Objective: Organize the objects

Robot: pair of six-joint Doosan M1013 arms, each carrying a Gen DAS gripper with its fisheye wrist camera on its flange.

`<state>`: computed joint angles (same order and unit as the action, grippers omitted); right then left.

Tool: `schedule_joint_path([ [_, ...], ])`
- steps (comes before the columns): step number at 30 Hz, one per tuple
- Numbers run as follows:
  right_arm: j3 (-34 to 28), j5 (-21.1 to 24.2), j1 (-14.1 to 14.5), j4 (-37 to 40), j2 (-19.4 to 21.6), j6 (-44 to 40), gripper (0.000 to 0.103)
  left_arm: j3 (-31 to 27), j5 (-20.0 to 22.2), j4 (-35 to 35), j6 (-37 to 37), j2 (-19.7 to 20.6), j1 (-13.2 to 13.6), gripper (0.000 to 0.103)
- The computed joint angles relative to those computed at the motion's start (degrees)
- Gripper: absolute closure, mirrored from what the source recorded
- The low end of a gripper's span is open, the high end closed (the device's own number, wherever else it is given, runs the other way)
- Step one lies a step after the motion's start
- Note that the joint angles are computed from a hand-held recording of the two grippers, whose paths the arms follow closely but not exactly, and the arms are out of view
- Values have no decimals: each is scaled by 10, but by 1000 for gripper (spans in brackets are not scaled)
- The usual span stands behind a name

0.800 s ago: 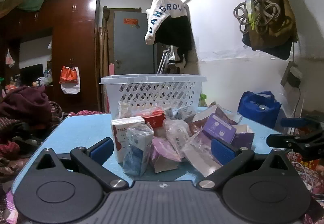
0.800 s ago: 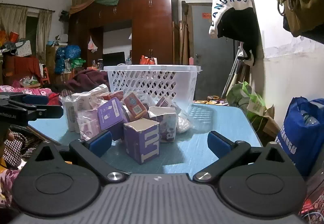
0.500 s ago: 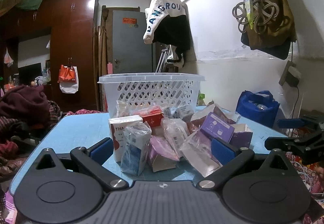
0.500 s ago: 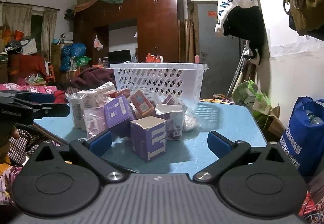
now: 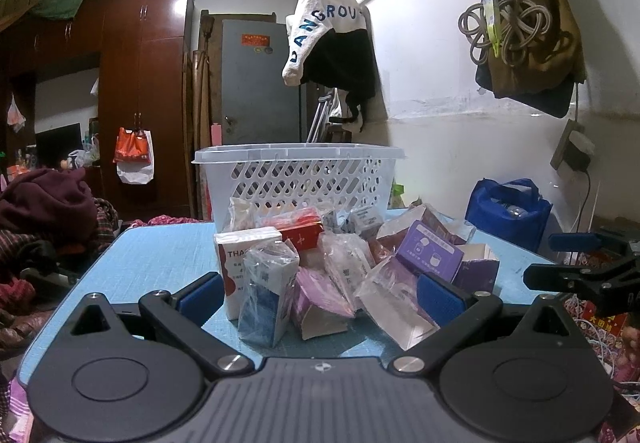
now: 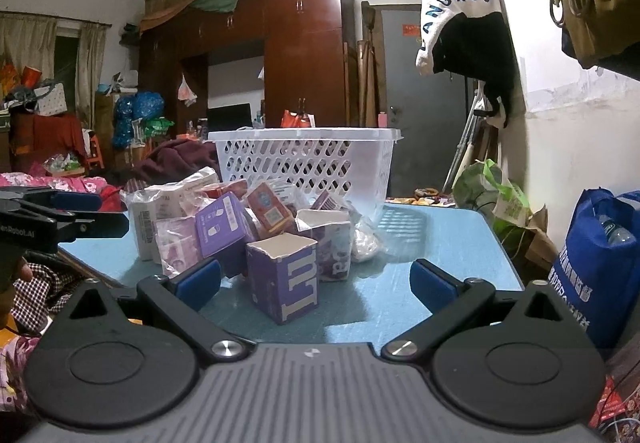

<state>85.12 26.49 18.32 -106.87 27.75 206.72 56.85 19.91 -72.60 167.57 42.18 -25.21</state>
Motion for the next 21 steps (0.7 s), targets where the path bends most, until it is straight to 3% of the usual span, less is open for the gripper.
schedule_joint_path([
  [21, -1, -10, -2, 7, 0, -24, 0, -1, 3, 1, -3, 1, 0, 0],
])
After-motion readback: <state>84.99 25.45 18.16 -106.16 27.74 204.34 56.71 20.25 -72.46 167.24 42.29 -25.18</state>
